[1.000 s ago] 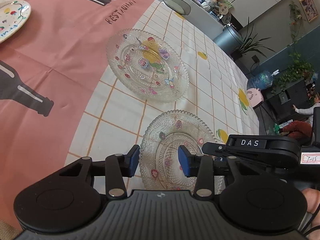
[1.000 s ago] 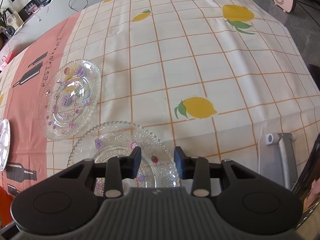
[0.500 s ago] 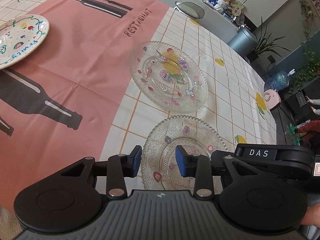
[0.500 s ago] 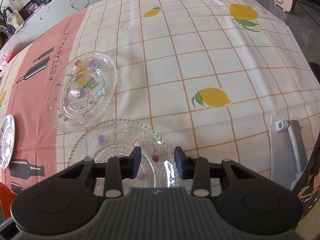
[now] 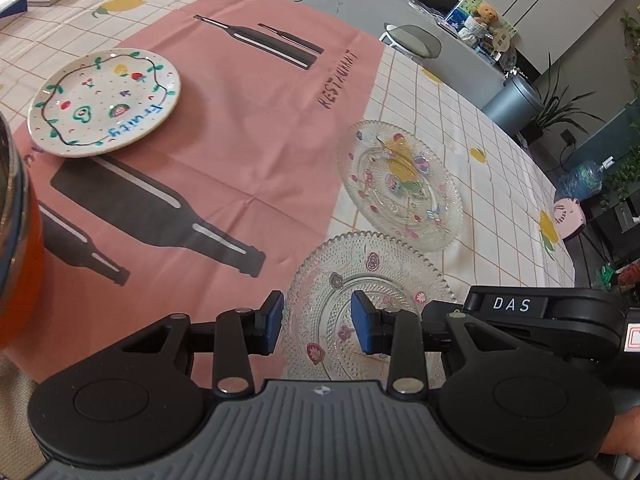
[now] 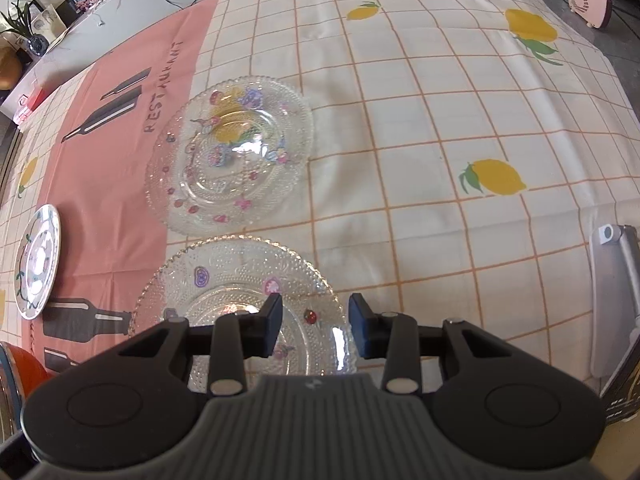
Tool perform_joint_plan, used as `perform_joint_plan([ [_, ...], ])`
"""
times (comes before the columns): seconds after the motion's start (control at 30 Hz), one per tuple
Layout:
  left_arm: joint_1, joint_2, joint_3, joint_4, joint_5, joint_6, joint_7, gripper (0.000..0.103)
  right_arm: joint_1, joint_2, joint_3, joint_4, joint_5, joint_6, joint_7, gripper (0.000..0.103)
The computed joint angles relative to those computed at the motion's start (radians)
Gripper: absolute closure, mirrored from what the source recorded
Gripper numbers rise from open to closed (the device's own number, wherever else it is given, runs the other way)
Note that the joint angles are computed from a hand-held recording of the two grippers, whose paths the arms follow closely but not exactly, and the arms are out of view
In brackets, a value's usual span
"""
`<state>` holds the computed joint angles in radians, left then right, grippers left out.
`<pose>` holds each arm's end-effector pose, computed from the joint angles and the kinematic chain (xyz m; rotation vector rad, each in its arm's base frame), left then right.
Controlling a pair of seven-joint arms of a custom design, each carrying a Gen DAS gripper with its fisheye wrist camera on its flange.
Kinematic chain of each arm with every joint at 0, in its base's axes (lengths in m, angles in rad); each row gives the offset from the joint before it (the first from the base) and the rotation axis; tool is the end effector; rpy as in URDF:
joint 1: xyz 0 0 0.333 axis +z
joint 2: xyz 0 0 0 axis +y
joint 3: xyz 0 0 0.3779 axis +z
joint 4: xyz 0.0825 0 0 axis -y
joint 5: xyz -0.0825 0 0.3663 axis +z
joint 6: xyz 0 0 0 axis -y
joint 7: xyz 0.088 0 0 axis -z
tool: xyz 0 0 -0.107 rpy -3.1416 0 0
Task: Organize plates and bowls
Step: 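Grasp the scalloped clear glass plate rim with the left gripper while the right gripper grasps it too, then carry the glass plate beside the bowl stack, lower it and open both grippers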
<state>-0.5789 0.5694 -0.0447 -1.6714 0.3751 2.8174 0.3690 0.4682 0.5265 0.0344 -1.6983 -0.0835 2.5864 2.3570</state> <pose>0.5955 -0.4422 0.4003 -2.3009 1.7478 -0.8808 0.6343 0.3454 0.3921 -1.7326 2.1818 -0.1276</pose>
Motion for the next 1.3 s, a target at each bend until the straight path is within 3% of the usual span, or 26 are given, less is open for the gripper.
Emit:
perform_joint_plan([
  [0.57,0.060,-0.156,0.012,-0.250,0.018,0.070,-0.105,0.063,0.083,0.113,0.029,0.211,-0.001,-0.123,-0.050,0.066],
  [0.87,0.072,-0.169,-0.007,-0.294,0.008,0.057,-0.144,0.063,0.096,0.128,0.029,0.212,0.010,-0.109,-0.056,0.066],
  [1.1,0.005,-0.192,0.078,-0.349,0.097,0.099,-0.336,0.063,0.101,0.152,0.035,0.245,0.019,-0.087,-0.083,0.066],
  [1.3,-0.049,-0.205,0.146,-0.363,0.250,0.091,-0.555,0.061,0.120,0.179,0.027,0.279,0.011,-0.065,-0.089,0.065],
])
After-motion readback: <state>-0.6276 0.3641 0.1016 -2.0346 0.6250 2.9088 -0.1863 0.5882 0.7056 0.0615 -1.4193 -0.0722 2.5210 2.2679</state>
